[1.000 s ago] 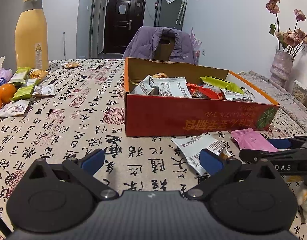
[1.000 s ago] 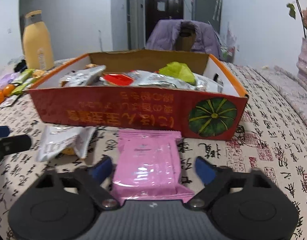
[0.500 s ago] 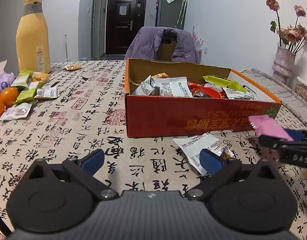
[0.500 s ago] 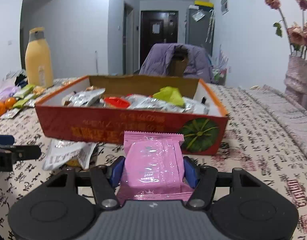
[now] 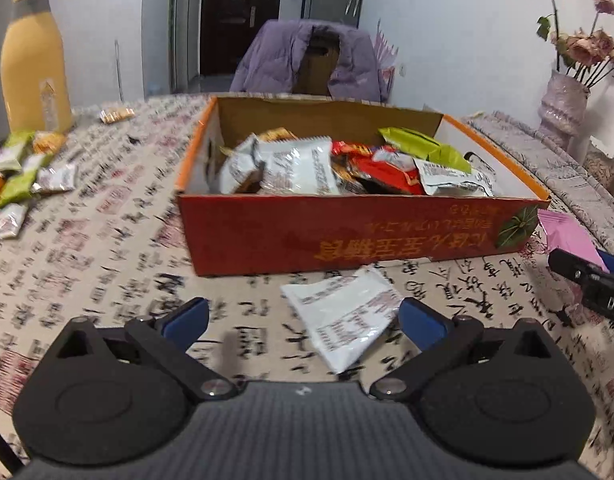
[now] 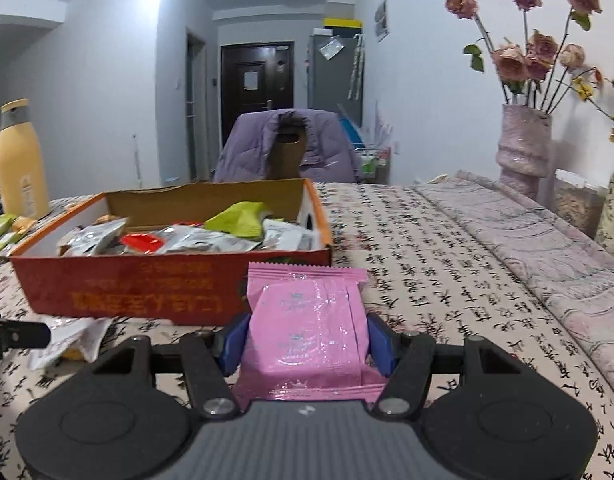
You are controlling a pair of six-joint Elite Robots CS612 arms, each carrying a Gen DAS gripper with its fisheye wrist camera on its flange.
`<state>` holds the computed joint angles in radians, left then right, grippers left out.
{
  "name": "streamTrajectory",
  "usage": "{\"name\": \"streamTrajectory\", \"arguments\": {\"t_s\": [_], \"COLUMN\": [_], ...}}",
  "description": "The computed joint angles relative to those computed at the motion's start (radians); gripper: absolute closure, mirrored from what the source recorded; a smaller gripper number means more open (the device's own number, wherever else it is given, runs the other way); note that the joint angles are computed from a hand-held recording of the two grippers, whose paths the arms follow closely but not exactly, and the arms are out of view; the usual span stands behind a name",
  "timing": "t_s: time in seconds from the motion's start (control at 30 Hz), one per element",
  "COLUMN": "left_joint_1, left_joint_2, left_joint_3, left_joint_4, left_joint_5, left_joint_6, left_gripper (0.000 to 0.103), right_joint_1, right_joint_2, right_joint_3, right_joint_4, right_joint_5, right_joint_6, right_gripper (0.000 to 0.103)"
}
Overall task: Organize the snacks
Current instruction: 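Grasp a white sachet with the left tool while right tool holds the pink packet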
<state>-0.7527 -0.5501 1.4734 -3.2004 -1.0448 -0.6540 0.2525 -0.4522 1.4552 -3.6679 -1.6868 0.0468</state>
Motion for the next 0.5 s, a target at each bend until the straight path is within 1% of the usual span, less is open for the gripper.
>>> {"name": "streamTrajectory", "arguments": {"t_s": [0.07, 0.17, 0.27, 0.4, 0.5], "left_joint_1": [0.001, -0.003, -0.004, -0.004, -0.002], "left_joint_2": [0.003, 0.01, 0.018, 0.03, 0.039], "left_joint_3": [-0.022, -0.059, -0.095, -0.142, -0.166], "left_joint_4": [0.034, 0.111, 0.186, 0.302, 0.348], "left_joint_5": [-0.013, 0.011, 0.02, 0.031, 0.028], "left_joint_6": [-0.02, -0.039, -0.068, -0.137, -0.181], "left_gripper": [0.0, 0.0, 0.0, 0.0, 0.0], "right_joint_1": [0.001, -0.001, -0.003, -0.006, -0.006], "right_joint_2": [0.003, 0.006, 0.006, 0.007, 0.008], "right_joint_3": [-0.002, -0.003, 0.0, 0.001, 0.0], "right_joint_4": [-0.005, -0.005, -0.011, -0.007, -0.008], "right_joint_5": [-0.004, 0.009, 0.016, 0.032, 0.042], "right_joint_6": [-0.004, -0.002, 0.006, 0.02, 0.016], "right_gripper": [0.042, 0.042, 0.042, 0.042, 0.042]}}
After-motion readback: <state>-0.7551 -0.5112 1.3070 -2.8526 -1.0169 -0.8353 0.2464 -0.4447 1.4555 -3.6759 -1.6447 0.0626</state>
